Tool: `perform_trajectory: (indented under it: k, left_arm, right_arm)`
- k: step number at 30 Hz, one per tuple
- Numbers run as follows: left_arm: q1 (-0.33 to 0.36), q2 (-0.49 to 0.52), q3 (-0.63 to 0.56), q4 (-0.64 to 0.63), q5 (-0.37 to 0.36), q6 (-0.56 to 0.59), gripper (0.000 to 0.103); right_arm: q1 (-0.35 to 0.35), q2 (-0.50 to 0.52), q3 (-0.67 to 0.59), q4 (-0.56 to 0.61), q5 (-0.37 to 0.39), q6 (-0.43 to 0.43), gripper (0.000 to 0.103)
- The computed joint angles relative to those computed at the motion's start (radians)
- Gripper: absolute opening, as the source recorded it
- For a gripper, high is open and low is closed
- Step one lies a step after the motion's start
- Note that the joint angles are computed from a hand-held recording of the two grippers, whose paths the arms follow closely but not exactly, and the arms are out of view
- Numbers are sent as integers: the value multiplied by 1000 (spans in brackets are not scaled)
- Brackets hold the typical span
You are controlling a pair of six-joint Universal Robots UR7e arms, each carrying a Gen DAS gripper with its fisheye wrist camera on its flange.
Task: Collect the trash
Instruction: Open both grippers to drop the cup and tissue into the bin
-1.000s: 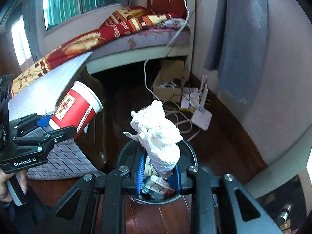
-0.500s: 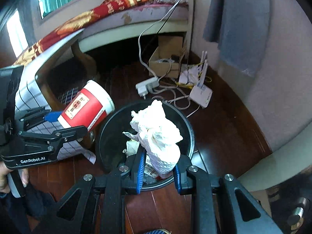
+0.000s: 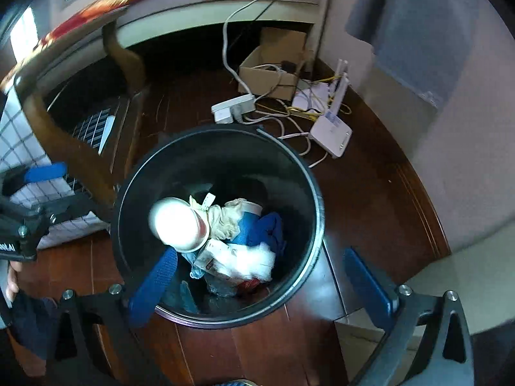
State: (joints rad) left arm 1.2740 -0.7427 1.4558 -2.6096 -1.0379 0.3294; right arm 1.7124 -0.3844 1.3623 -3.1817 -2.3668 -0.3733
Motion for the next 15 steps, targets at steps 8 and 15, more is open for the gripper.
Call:
perform_trajectory:
  k: [8, 15]
  left_arm:
    - [-40, -121, 176, -225, 91, 126, 103]
    - [-57, -215, 212, -205, 96, 100, 103]
  right_arm:
    - [61, -29, 23, 32, -40, 206, 103]
    - [137, -8, 7, -3, -49, 199, 103]
